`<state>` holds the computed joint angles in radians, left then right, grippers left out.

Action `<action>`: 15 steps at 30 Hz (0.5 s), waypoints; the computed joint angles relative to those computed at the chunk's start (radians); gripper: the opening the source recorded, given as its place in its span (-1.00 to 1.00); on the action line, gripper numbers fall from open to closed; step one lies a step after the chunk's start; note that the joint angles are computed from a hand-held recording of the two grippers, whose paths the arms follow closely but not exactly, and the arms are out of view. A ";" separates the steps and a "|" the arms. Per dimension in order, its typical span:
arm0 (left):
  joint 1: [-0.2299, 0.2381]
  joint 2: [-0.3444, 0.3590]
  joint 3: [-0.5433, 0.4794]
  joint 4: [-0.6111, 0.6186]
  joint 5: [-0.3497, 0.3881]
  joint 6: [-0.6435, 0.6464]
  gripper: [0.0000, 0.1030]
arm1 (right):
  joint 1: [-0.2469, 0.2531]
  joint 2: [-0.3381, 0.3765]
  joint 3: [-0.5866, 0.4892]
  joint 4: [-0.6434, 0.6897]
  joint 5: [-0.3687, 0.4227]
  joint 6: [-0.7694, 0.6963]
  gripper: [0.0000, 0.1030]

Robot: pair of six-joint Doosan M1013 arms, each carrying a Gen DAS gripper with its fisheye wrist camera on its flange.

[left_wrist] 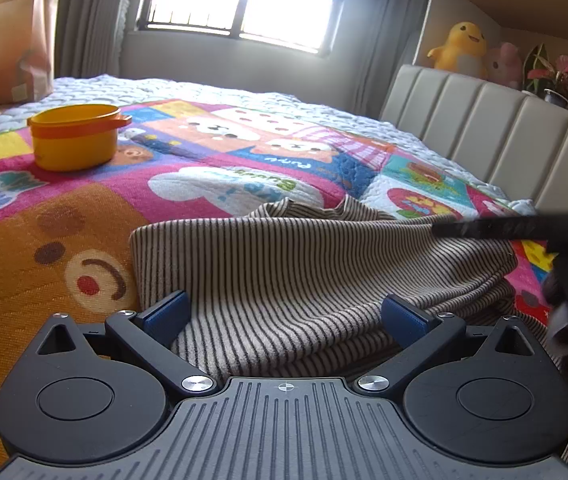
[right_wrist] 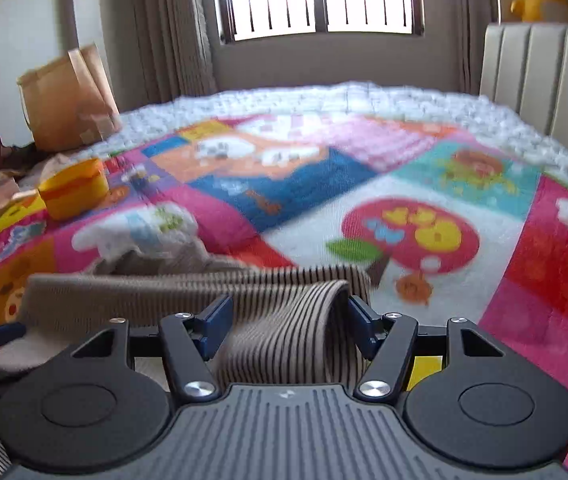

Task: Fold clothes

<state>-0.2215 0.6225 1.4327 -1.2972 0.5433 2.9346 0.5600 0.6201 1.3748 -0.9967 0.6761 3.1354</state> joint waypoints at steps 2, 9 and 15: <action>-0.001 0.000 0.000 0.000 -0.001 0.000 1.00 | -0.007 -0.009 0.037 -0.022 -0.054 0.066 0.31; -0.002 0.001 -0.002 0.012 -0.005 -0.007 1.00 | 0.005 -0.005 0.044 -0.091 -0.039 0.107 0.36; -0.003 0.000 -0.003 0.021 -0.009 -0.012 1.00 | 0.020 -0.022 0.031 -0.023 0.019 -0.055 0.40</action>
